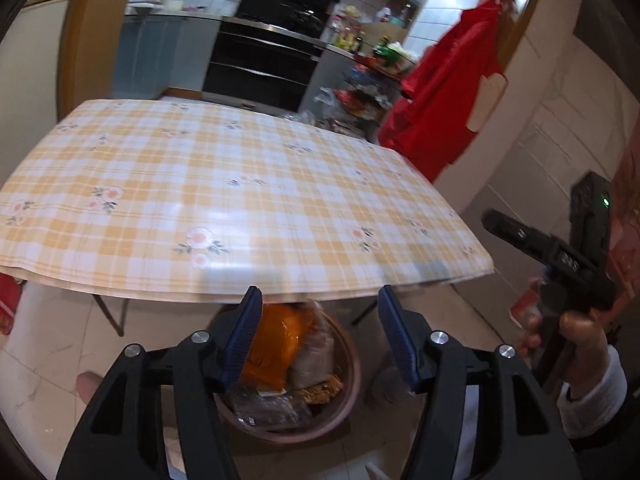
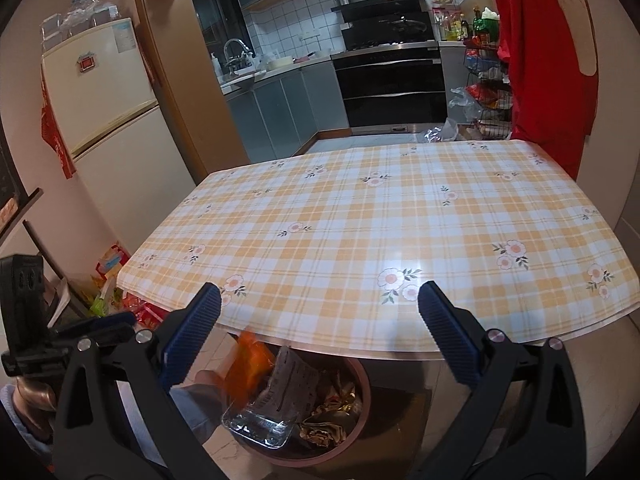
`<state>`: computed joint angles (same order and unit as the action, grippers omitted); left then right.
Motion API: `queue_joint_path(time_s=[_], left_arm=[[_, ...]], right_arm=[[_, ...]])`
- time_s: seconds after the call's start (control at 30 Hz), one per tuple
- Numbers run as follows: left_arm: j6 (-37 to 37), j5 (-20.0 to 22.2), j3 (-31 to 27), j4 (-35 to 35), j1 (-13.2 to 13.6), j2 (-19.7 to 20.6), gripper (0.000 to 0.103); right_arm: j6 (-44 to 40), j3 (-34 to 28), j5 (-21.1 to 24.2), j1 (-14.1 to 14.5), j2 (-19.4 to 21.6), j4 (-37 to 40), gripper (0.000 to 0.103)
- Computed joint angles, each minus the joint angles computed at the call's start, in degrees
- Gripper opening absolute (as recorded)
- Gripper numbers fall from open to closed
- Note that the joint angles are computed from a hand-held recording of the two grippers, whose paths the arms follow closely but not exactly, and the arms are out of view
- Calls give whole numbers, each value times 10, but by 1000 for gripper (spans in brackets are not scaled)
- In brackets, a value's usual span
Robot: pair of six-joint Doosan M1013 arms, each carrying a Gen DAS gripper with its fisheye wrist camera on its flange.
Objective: Collect trash
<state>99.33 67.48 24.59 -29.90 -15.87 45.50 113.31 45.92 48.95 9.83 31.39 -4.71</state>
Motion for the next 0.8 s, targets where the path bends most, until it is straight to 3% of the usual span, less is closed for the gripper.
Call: queue_joint_path(time_s=[0.3, 0.8], left_arm=[[-9, -46, 14, 74, -3, -16, 77], [13, -104, 2, 136, -15, -29, 92]], right_arm=[[16, -12, 26, 7, 7, -35, 97], [-2, -66, 47, 27, 18, -101, 97]])
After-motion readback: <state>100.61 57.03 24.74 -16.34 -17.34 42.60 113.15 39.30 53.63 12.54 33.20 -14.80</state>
